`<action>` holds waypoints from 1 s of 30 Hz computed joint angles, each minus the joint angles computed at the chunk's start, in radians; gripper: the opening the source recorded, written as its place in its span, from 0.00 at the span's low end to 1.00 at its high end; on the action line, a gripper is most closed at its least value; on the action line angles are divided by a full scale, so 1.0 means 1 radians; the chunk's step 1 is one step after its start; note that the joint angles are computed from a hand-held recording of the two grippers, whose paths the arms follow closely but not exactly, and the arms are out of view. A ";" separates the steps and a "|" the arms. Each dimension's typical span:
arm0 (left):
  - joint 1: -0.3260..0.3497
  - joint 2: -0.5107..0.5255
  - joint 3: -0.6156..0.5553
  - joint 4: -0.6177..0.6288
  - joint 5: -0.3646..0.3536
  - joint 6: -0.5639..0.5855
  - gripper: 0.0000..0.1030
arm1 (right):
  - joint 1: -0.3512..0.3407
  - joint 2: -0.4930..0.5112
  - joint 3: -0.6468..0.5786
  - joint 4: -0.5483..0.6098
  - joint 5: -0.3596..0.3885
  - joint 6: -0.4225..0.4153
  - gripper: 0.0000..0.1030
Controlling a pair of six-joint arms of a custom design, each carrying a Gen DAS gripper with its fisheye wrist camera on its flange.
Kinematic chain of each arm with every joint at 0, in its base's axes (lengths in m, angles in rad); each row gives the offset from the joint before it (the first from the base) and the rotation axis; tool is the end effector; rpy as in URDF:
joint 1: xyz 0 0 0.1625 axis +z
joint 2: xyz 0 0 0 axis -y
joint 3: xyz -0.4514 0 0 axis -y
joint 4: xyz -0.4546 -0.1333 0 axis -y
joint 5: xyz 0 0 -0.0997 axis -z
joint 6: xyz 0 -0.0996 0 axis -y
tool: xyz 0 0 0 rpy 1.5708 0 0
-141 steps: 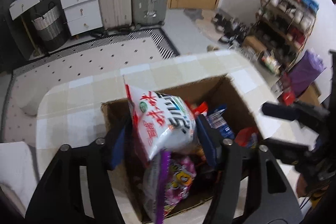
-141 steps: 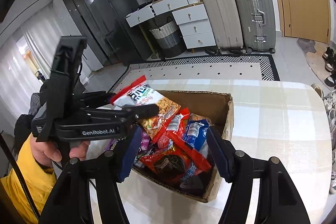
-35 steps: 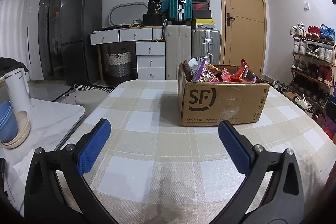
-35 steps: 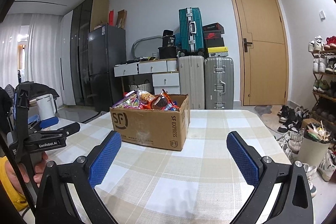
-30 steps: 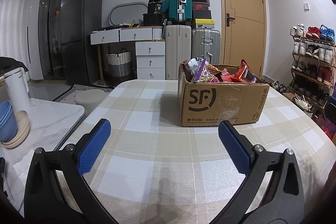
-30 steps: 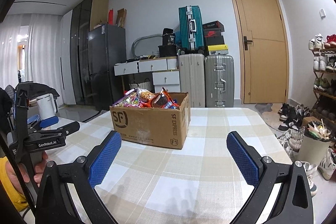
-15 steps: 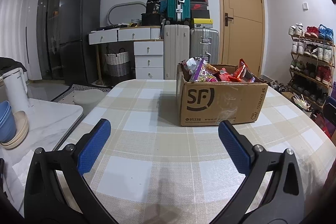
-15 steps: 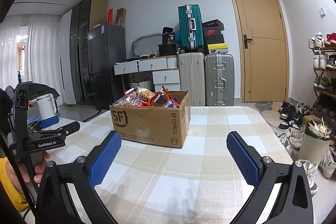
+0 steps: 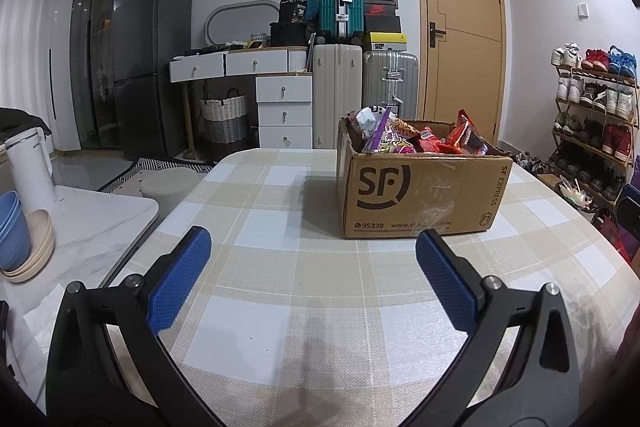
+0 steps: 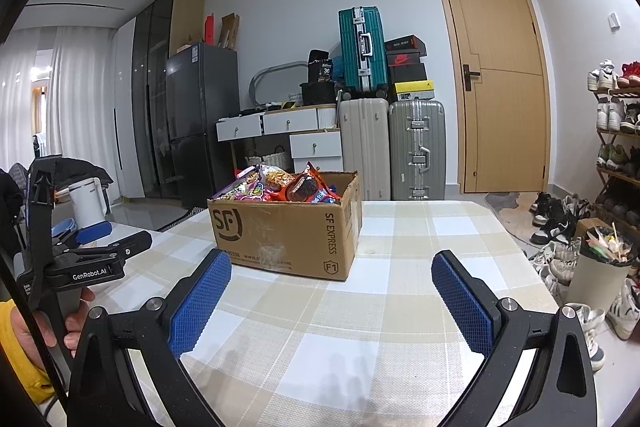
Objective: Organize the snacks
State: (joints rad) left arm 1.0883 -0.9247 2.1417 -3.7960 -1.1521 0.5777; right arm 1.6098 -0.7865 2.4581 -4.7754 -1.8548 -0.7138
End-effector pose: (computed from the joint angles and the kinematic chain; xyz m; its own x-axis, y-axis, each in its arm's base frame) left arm -0.1056 -0.5762 0.1323 -0.6765 0.3579 -0.6436 0.7364 0.3307 -0.5902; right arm 0.1198 -0.3680 0.1258 -0.7323 0.1585 0.6622 -0.6363 0.1872 -0.7484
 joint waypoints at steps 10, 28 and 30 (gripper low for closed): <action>0.003 0.002 0.002 -0.005 -0.014 0.009 0.99 | 0.001 -0.002 0.000 0.002 -0.002 0.000 0.99; 0.001 0.004 0.007 -0.020 -0.015 0.010 0.99 | 0.002 -0.001 0.001 0.003 -0.004 -0.002 0.99; 0.001 0.008 0.008 -0.031 -0.021 0.019 0.99 | 0.001 -0.002 0.001 0.003 0.000 -0.001 0.99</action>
